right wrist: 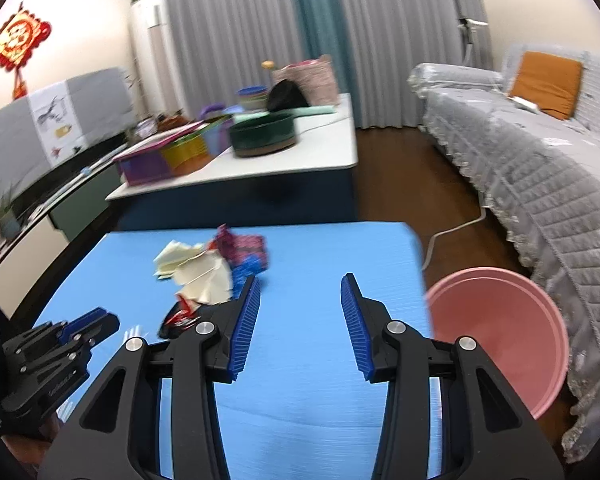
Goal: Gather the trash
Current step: 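Move both open grippers back toward the plastic straws on the table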
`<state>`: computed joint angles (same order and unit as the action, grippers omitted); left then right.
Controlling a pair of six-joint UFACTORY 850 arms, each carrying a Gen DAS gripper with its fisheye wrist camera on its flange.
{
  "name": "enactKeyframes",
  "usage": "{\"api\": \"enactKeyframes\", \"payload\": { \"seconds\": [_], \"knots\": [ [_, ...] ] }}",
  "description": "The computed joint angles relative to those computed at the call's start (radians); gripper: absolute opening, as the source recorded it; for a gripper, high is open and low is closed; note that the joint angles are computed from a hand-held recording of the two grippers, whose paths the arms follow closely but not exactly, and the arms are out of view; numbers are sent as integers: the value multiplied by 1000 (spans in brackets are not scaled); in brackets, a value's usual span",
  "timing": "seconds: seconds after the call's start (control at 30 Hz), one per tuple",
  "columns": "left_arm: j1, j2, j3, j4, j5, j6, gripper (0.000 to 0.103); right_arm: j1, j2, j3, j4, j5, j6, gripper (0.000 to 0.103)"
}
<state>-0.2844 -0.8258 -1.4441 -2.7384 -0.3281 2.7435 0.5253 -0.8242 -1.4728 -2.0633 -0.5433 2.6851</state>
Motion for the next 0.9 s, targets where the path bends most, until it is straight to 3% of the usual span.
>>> {"api": "enactKeyframes", "payload": {
  "seconds": [0.23,0.33,0.4,0.47,0.57,0.9],
  "knots": [
    [39,-50,-47,-46,57,-29,20,8,-85,-122,49,75,-96,43],
    [46,-69,-62,-41,82,-63,34,11,-124,-180,104,107,-173,43],
    [46,-77,-68,-56,90,-57,49,11,-151,-219,153,132,-240,44],
    [45,-85,-77,-67,101,-52,56,11,-172,-248,195,152,-295,46],
    [49,-108,-106,35,136,-167,57,10,-202,-291,256,174,-368,51],
    [34,-162,-179,124,250,-259,57,3,-286,-413,535,231,-676,52]
  ]
}}
